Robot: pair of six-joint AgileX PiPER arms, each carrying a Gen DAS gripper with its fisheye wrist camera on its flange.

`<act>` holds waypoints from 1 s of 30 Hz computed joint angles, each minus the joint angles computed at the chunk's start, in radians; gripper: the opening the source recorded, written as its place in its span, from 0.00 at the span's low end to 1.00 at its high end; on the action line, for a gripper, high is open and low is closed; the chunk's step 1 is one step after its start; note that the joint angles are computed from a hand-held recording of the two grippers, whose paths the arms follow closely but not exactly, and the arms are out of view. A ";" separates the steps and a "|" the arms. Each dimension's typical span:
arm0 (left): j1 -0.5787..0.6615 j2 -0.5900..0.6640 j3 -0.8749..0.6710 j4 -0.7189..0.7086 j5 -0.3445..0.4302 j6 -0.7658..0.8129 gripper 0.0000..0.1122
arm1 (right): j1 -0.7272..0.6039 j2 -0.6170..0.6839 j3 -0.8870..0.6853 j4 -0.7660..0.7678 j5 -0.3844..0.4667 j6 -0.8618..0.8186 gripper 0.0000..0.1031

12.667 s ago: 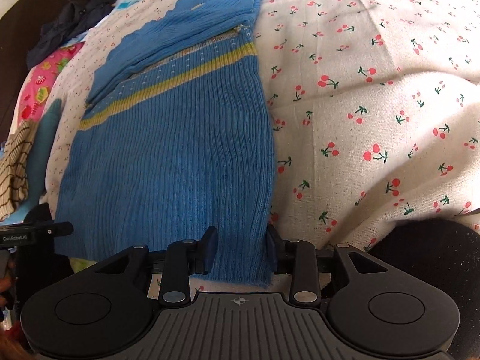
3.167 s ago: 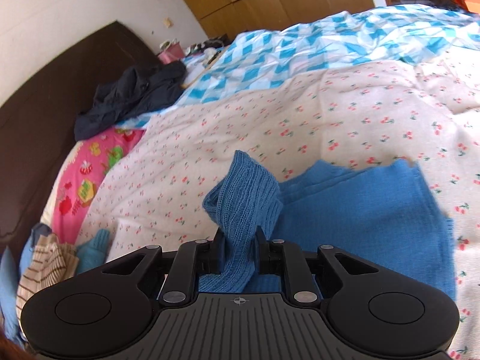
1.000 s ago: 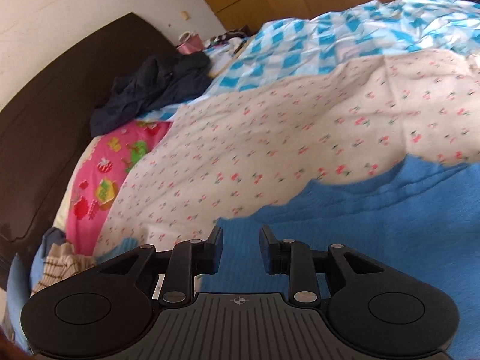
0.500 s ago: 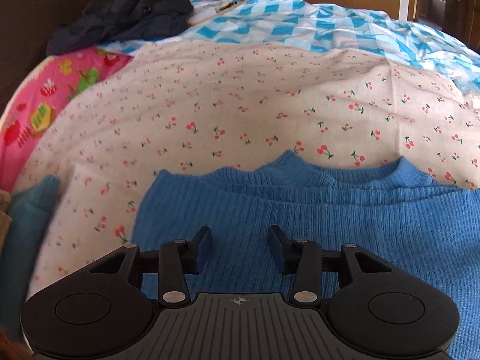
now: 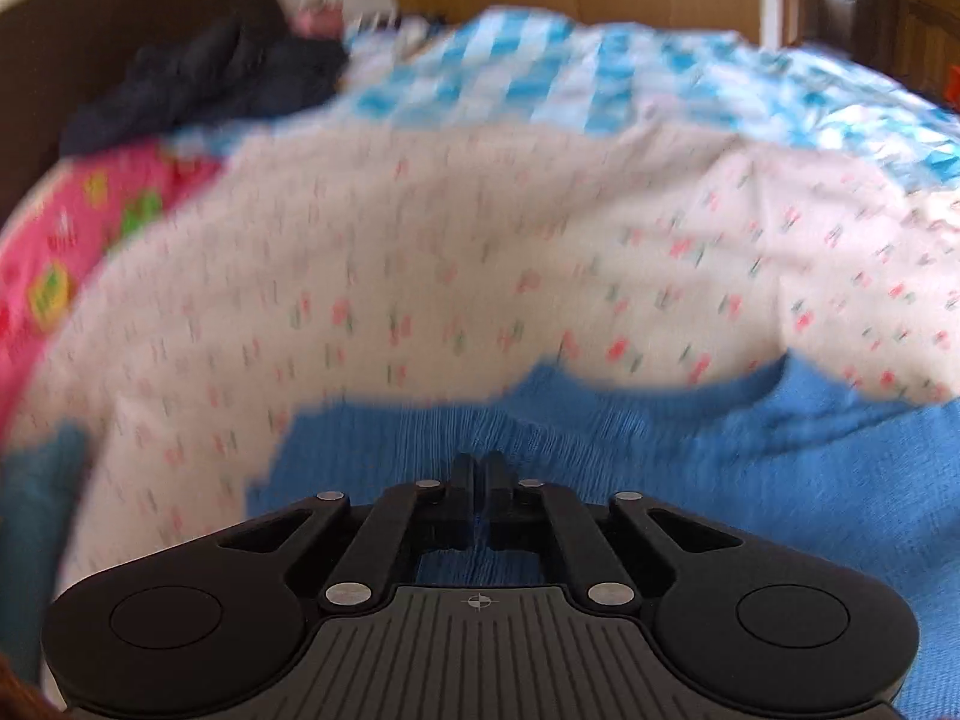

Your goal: Fold small clothes

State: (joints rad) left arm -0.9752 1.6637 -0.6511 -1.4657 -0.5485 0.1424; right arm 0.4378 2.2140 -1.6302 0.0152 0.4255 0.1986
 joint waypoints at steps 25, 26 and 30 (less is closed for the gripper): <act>-0.014 0.002 0.006 -0.032 0.006 -0.031 0.44 | 0.174 0.126 -0.291 -0.187 0.325 -0.029 0.17; -0.038 0.006 -0.001 -0.066 -0.025 -0.010 0.46 | 0.157 0.113 -0.288 -0.141 0.325 -0.067 0.16; -0.105 0.046 -0.053 -0.177 -0.148 0.086 0.61 | 0.104 0.048 -0.225 0.001 0.285 -0.176 0.15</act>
State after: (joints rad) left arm -1.0803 1.7095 -0.7041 -1.6431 -0.6967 0.2280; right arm 0.5419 2.2618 -1.8556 0.0158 0.7107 0.0225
